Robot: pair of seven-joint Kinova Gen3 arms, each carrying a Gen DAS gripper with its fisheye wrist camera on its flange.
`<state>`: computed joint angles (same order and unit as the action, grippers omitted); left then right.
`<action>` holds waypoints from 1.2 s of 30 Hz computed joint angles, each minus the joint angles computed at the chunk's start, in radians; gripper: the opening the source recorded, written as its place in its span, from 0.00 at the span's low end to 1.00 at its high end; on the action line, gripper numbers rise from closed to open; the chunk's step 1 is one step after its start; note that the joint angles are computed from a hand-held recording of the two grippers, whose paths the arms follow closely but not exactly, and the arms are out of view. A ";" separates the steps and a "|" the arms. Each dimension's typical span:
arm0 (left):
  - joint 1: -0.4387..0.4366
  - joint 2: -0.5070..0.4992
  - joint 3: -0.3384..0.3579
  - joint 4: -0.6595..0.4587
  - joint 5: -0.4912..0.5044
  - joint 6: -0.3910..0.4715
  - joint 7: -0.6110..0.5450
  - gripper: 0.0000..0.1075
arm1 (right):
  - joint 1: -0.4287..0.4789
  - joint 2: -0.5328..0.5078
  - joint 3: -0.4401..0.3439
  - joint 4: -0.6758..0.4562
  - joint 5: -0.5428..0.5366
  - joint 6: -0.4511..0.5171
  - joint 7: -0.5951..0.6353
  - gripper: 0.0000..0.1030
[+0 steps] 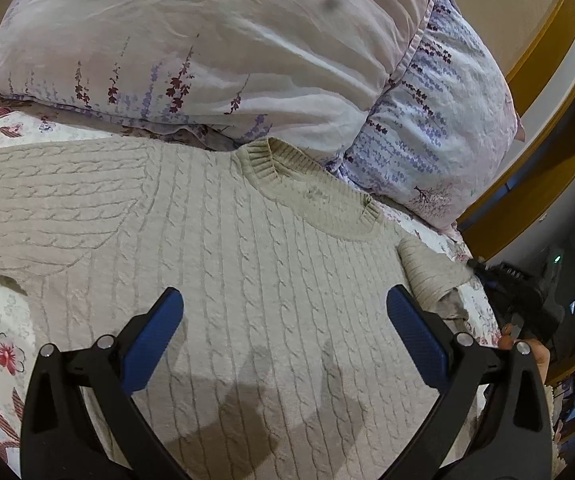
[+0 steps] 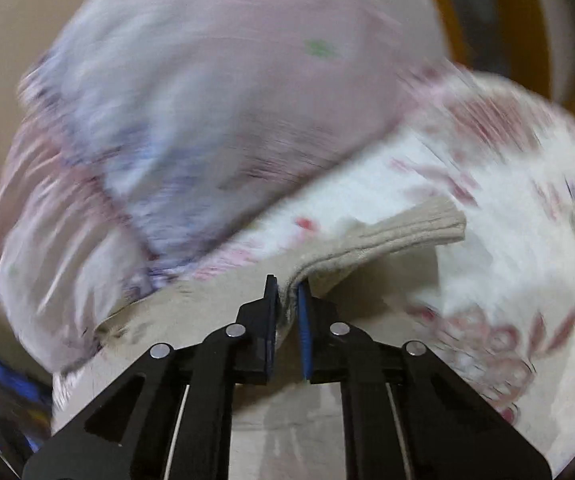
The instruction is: Fold small clothes
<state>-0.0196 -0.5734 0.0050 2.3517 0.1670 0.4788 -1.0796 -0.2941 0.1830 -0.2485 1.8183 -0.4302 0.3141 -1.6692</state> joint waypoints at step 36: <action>0.316 0.261 -0.481 -0.006 0.580 -0.106 -0.449 0.06 | 0.377 0.072 -0.172 0.135 -0.698 0.221 0.478 0.41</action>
<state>0.2959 -0.3128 -0.4762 2.3454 0.7468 0.3724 -1.5291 0.0833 0.2554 -0.4205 1.9528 -1.1279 0.5353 -1.1914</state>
